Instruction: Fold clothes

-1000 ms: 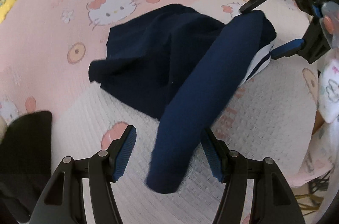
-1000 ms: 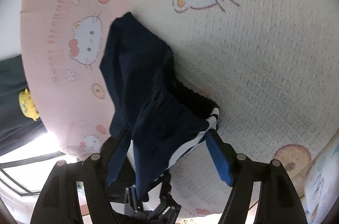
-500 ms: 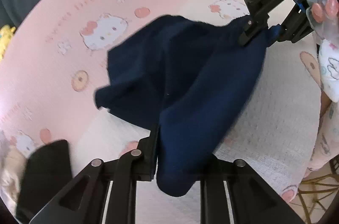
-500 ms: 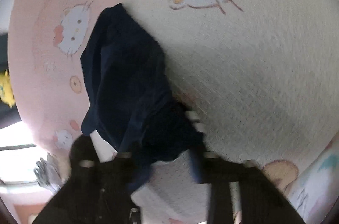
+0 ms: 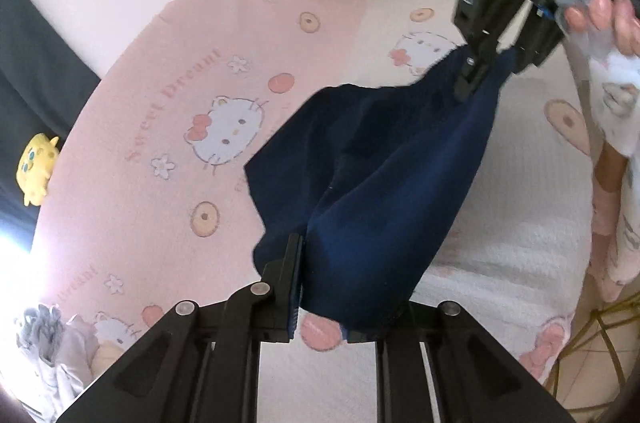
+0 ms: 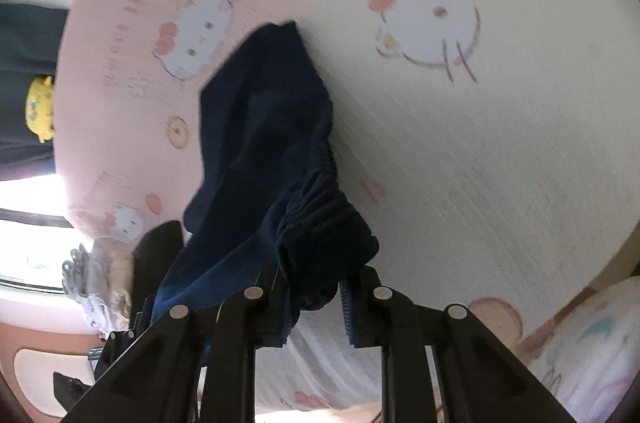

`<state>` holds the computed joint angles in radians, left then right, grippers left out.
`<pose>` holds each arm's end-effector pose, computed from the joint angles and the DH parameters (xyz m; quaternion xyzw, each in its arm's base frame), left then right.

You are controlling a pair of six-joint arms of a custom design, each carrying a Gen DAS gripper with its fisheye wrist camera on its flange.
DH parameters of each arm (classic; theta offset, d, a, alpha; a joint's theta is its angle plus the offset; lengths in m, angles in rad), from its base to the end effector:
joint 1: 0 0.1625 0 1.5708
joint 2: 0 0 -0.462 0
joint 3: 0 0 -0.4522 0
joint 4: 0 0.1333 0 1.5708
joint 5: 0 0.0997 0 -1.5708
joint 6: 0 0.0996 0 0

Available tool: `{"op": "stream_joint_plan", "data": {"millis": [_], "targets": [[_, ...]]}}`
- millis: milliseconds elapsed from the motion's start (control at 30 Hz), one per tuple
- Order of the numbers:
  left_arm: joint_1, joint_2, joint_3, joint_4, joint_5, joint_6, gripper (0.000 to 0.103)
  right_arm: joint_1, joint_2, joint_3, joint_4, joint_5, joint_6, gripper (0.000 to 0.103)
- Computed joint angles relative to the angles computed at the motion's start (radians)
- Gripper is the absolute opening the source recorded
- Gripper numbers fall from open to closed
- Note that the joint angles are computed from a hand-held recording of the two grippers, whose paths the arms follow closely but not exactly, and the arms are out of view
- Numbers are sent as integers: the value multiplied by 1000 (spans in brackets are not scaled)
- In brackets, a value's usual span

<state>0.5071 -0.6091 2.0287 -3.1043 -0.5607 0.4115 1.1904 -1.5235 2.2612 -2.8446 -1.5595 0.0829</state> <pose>-0.3769 -0.4584 -0.0615 0.5672 0.6652 -0.2019 0.4416 -0.0583 -0.5077 0.2851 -0.2199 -0.9389 0.2627 0.0339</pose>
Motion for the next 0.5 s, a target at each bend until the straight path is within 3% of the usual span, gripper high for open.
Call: {"op": "stream_joint_plan", "data": {"millis": [267,500], "targets": [[-10,-28,60,79,-10,-116,12,5,-21,6,25,-67,-20,18],[4,-98,102,189,-119,-257,12,20,-22,6,66,-172,-12,18]]}}
